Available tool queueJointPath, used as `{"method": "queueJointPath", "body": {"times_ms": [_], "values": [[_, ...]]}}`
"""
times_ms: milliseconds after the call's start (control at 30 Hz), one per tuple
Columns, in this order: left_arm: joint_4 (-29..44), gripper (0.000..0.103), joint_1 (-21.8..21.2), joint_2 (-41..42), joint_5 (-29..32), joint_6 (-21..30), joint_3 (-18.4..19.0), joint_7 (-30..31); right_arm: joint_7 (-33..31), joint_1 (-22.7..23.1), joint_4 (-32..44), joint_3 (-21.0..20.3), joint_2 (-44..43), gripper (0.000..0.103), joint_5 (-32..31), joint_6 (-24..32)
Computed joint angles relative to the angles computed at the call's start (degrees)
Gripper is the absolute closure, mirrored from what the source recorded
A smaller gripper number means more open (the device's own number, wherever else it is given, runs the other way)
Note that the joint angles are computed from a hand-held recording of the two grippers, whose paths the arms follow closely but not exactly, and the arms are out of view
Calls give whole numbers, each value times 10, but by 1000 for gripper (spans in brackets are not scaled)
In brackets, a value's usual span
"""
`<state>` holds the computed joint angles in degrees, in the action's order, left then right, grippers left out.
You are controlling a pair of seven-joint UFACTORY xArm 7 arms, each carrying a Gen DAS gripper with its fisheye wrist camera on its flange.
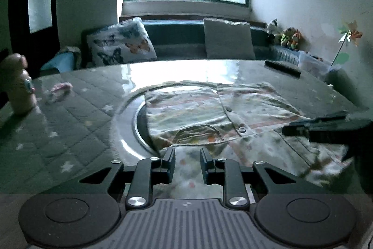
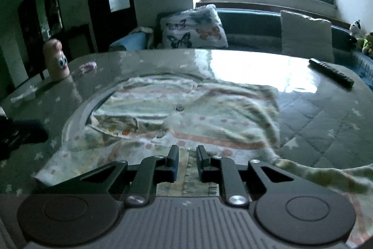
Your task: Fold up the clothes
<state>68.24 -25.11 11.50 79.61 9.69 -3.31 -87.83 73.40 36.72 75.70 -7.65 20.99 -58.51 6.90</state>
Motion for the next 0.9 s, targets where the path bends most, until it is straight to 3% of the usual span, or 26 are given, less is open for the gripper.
{"method": "queueJointPath", "body": {"times_ms": [200,267,400,533,667,900], "values": [[51,80,-6,66,-102,4,12,105,-53,-8,7,6,25,87,54,-5],[55,81,-8,78,-144,17,15,139,-51,6,1,-15,25,87,49,-18],[45,80,-31,79,-150,0,48,137,-46,25,-13,-33,11,87,37,-12],[45,80,-50,80,-159,0,66,145,-6,40,-35,-47,-13,86,-19,-28],[47,79,-58,80,-175,5,73,156,7,24,-60,-22,-32,86,-48,-23],[50,79,-71,70,-165,24,72,153,112,26,-99,-7,-72,82,-176,10]]}}
